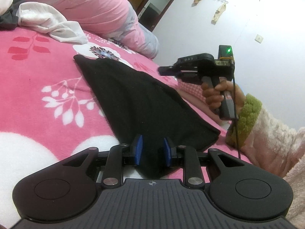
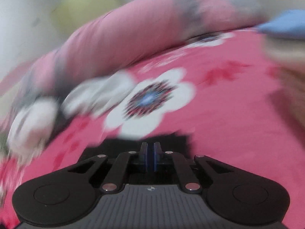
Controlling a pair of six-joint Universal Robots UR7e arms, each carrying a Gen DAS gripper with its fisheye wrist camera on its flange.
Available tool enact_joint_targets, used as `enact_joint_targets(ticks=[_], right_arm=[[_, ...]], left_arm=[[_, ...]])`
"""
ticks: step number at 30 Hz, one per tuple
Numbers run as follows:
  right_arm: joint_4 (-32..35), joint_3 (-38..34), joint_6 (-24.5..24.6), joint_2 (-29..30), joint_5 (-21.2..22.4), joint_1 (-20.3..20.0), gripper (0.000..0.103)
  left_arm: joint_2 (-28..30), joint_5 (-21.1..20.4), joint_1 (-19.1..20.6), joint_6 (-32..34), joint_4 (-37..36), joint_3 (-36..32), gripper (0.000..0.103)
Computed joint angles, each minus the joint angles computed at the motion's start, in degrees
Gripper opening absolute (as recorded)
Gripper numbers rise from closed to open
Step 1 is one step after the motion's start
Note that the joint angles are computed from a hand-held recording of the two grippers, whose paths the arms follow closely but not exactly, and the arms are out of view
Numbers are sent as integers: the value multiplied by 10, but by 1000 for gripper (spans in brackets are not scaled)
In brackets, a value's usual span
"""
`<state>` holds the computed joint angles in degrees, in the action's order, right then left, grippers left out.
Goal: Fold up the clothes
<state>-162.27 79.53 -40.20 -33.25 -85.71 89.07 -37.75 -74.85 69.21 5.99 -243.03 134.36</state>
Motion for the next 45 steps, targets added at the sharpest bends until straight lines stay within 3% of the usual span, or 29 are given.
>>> enact_joint_targets(ticks=[1, 3, 5, 6, 8, 11, 12, 14, 17, 20, 22, 25, 28, 32, 35, 38, 42, 45], right_arm=[[-3, -1, -33, 6, -16, 1, 5], [-80, 3, -46, 27, -101, 8, 2], [-171, 24, -1, 24, -147, 6, 5], [-198, 35, 8, 15, -150, 2, 6], [-198, 89, 34, -30, -92, -12, 6], [-155, 176, 10, -97, -19, -23, 6], [-143, 207, -24, -119, -16, -24, 6], [-125, 247, -80, -144, -50, -21, 6], [-185, 290, -76, -168, -118, -23, 5], [-250, 330, -76, -187, -177, -28, 9], [-278, 350, -73, -196, -144, -23, 9], [-280, 366, -79, -197, -62, -16, 9], [-240, 358, -109, -165, -44, 2, 9], [-282, 386, -155, -141, -101, 3, 9], [-269, 412, -132, -179, -118, -2, 9], [-281, 424, -129, -199, -105, 3, 10], [-287, 416, -117, -185, -55, 14, 10], [-260, 406, -107, -161, -60, 10, 10]], left_arm=[[0, 1, 0, -1, 1, 0, 25], [-2, 4, -1, -2, 5, 0, 25], [-4, 5, -2, -5, 9, 1, 25], [-5, 5, -2, -5, 11, 1, 25], [-7, 5, -1, -8, 14, 1, 25], [-11, 2, 0, -14, 21, 1, 25], [-14, 3, 0, -20, 27, 1, 25], [-21, 6, -2, -31, 39, 3, 25], [-32, 13, -6, -41, 50, 12, 25], [-38, -10, 7, -60, 43, 21, 25], [-41, -27, 16, -79, 39, 22, 25], [-44, -11, 8, -100, 45, 22, 25], [-59, -7, 8, -128, 77, 21, 25], [-79, -8, 8, -145, 106, 26, 25], [-86, 1, 1, -151, 105, 36, 26], [-86, 16, -9, -167, 75, 53, 34], [-85, 70, -43, -179, 41, 75, 35], [-84, 142, -88, -165, 27, 93, 35]])
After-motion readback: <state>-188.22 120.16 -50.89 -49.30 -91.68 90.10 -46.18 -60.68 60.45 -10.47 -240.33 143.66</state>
